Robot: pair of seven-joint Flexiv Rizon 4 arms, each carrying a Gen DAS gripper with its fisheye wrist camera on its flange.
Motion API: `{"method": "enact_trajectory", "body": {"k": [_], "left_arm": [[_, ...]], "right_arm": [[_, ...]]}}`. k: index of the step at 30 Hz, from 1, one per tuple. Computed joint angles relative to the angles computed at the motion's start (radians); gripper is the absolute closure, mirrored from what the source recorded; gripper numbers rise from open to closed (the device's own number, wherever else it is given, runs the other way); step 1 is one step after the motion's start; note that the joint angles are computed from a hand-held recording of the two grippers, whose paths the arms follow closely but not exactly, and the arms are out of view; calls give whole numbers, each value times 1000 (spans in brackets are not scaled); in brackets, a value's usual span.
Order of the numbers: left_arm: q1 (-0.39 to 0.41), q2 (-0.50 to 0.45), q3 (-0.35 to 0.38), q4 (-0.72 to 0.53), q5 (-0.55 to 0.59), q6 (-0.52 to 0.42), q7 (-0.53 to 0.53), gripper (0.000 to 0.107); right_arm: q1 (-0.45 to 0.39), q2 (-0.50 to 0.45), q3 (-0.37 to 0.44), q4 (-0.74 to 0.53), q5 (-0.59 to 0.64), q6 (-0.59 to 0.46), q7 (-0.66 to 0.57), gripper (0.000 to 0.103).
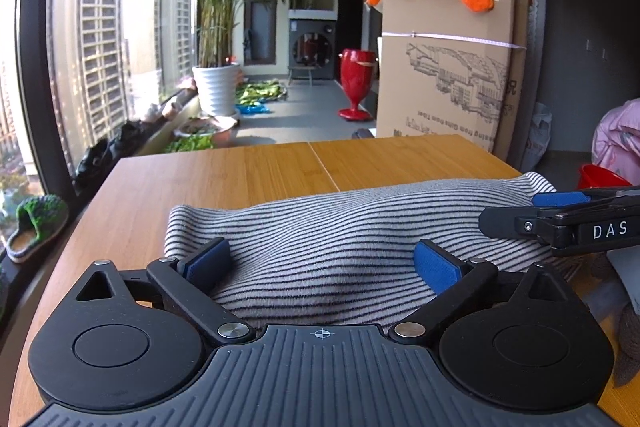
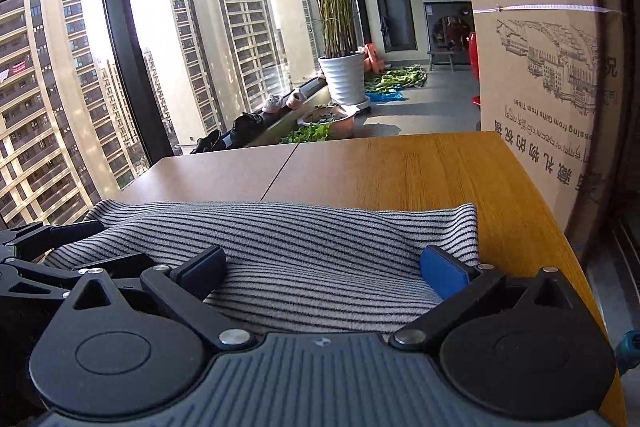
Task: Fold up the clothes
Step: 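Open both grippers and press the folded shirt flat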
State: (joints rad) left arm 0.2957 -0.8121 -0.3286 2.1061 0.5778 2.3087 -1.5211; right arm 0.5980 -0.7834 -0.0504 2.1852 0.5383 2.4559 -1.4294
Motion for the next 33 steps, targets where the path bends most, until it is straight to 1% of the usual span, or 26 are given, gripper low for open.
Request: {"method": "enact_trajectory", "body": {"k": [3, 6, 10, 12, 14, 15, 18, 21, 22, 24, 26, 28, 29, 30, 31, 32, 33], "left_arm": [[32, -33, -59, -80, 24, -78, -8, 4], [41, -52, -89, -116, 12, -117, 3, 4], [-2, -51, -50, -107, -34, -68, 33, 4], [-51, -47, 6, -83, -83, 23, 43, 4], [-70, -26, 29, -45, -121, 60, 14, 4], [-53, -13, 17, -23, -112, 62, -19, 4], [-20, 36, 14, 39, -68, 84, -80, 4], [4, 51, 23, 61, 0, 89, -103, 4], [-7, 46, 39, 61, 1, 101, -97, 4], [-43, 31, 76, 58, -19, 114, -75, 4], [-59, 31, 82, 45, -48, 53, -70, 4], [-38, 17, 59, 23, -45, 39, -80, 4], [-1, 16, 23, 9, -20, -12, -101, 4], [61, 8, -40, -9, 10, -86, -137, 4], [110, -7, -91, -18, 24, -125, -156, 4], [146, -22, -129, -21, 30, -143, -164, 4], [164, -33, -143, -16, 26, -136, -162, 4]], "right_arm": [[-8, -9, -27, -41, -10, -42, -12, 0], [-23, -19, -44, -75, -24, -71, -13, 0], [1, -25, -66, -84, 2, -73, -30, 0], [18, -30, -73, -81, 24, -57, -44, 0], [17, -37, -64, -77, 32, -20, -51, 0], [27, -38, -66, -74, 52, -5, -61, 0], [67, -26, -67, -50, 124, 32, -109, 0], [23, 12, 25, 35, 84, 148, -66, 0], [17, 27, 46, 60, 80, 156, -58, 0], [30, 49, 50, 80, 96, 105, -74, 0], [37, 39, 37, 69, 114, 67, -82, 0], [31, 37, 24, 52, 128, 8, -69, 0], [4, 38, 41, 45, 123, -13, -61, 0], [-51, 47, 72, 65, 53, -23, 13, 0], [-96, 50, 92, 84, -16, -24, 84, 0], [-114, 45, 107, 87, -25, -6, 94, 0], [-110, 41, 101, 93, -33, 10, 114, 0]]}}
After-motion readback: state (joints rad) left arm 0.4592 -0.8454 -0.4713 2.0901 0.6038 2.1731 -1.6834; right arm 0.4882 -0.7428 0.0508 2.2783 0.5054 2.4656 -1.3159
